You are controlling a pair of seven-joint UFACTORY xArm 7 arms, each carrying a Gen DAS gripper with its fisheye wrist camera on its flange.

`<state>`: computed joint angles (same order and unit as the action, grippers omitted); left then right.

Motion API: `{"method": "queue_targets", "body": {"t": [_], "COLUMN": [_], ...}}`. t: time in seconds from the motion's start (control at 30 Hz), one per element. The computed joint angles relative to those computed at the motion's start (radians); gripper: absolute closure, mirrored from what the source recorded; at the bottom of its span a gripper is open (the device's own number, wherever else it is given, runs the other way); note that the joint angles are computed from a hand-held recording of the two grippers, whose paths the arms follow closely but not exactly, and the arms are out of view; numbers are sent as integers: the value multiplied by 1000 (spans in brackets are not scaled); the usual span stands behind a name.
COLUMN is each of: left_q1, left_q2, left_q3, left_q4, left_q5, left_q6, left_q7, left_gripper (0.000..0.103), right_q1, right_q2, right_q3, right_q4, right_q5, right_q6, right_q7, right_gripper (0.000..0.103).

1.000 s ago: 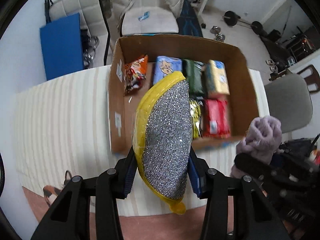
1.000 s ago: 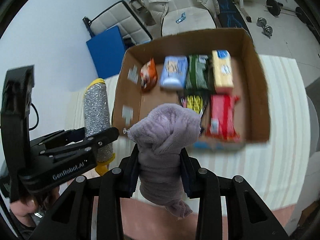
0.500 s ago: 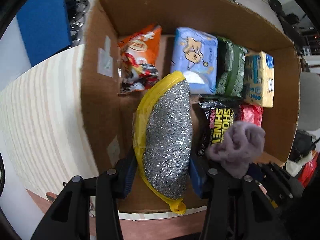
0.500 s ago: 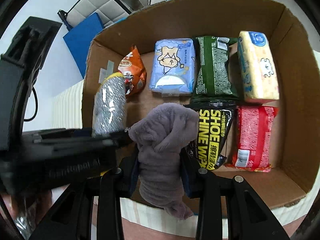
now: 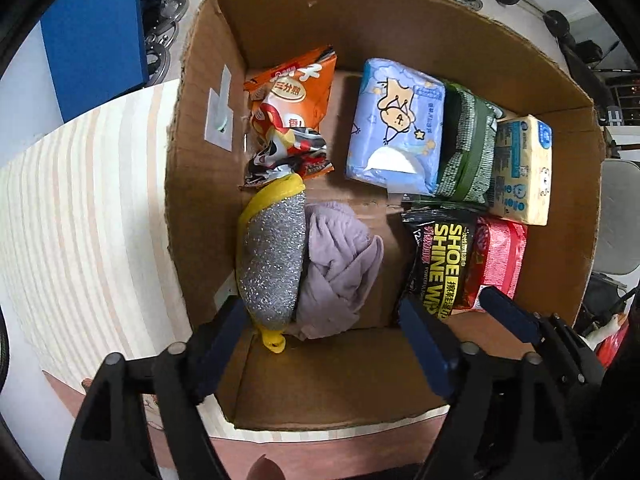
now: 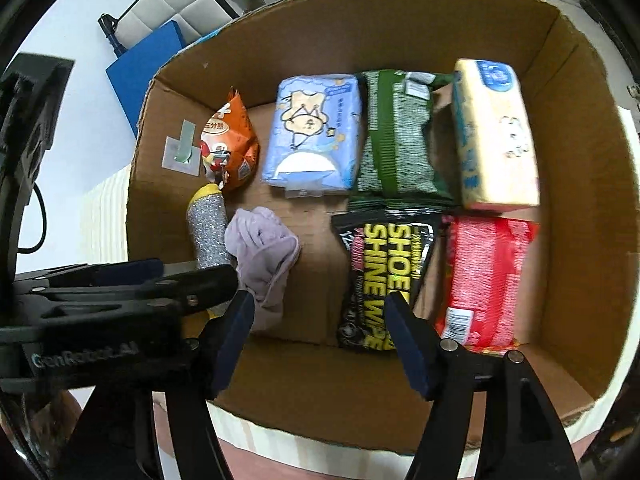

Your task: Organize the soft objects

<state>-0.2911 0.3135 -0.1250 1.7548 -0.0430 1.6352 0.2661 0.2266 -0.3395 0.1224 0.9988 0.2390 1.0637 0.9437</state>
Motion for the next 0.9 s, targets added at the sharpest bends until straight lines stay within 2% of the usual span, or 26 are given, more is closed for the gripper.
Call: {"method": "queue_targets", "body": {"t": [0.07, 0.1, 0.17, 0.23, 0.3, 0.37, 0.4, 0.43, 0.6, 0.9], "left_q1": [1, 3, 15, 21, 19, 22, 23, 25, 34, 29], "left_q2": [-19, -40, -65, -110, -149, -190, -222, -247, -396, -505], "left_q3": [-1, -2, 0, -1, -5, -5, -5, -5, 0, -4], "left_q4": [-15, -39, -54, -97, -141, -201, -236, -266, -450, -561], "left_q5": [-4, -12, -26, -38, -45, -50, -56, -63, -117, -89], "left_q6": [-10, -23, -31, -52, -90, -148, -176, -197, -366, -456], "left_q7": [5, 5, 19, 30, 25, 32, 30, 34, 65, 51], "left_gripper": [17, 11, 11, 10, 10, 10, 10, 10, 10, 10], "right_q1": [-5, -7, -9, -13, -16, -18, -20, -22, -37, -47], "right_q2": [-15, -25, -49, -75, -108, -133, -147, -161, -213, -291], "right_q3": [1, 2, 9, 15, 24, 31, 35, 38, 67, 82], "right_q4": [2, 2, 2, 3, 4, 16, 13, 12, 13, -18], "right_q5": [-18, -29, -51, -78, -106, -130, -140, -145, -204, -228], "right_q6": [30, 46, 83, 123, 168, 217, 235, 251, 357, 422], "right_q7": [8, 10, 16, 18, 22, 20, 22, 24, 49, 78], "right_gripper": [33, 33, 33, 21, 17, 10, 1, 0, 0, 0]}}
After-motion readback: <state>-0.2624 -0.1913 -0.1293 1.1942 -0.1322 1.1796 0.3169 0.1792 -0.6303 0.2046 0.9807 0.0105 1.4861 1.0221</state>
